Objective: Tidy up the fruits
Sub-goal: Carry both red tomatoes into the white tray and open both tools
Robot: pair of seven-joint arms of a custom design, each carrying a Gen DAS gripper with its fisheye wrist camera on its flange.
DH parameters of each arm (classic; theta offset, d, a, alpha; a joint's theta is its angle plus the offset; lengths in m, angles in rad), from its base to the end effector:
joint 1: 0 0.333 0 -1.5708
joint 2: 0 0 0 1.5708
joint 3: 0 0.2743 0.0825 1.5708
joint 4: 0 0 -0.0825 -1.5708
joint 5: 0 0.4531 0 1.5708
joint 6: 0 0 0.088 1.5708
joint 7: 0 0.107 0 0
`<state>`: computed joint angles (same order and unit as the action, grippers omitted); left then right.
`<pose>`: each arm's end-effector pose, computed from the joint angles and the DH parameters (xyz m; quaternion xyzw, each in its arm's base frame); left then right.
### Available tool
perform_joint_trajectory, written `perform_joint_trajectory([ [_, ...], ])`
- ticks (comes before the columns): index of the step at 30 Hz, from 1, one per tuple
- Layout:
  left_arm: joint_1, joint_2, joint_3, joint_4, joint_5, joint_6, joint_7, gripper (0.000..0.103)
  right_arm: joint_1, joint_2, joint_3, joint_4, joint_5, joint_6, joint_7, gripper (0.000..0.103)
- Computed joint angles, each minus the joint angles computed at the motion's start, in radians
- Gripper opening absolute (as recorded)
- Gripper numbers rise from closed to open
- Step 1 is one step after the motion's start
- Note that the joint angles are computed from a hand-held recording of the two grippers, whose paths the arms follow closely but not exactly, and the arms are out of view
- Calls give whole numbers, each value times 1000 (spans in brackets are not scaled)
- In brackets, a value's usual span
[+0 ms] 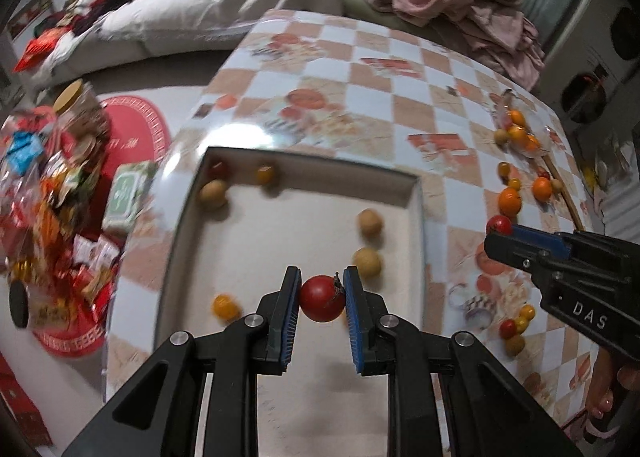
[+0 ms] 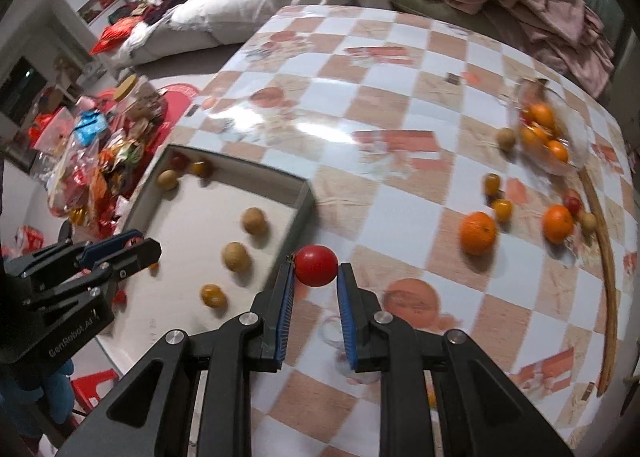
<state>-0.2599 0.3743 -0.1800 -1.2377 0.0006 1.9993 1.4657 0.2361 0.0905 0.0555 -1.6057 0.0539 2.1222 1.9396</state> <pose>0.6921 -0.2991 0.5597 -0.5780 0.7918 -0.1851 0.0691 0.6616 0.1998 0.5630 -0.6566 0.7235 -0.0679 0.2021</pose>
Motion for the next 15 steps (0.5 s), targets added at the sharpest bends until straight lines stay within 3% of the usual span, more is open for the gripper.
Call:
perform_joint_trajectory([
  [15,59,-162,8,-259,-12,33,-58,23,45,209,43,240,47,-75,-99,24],
])
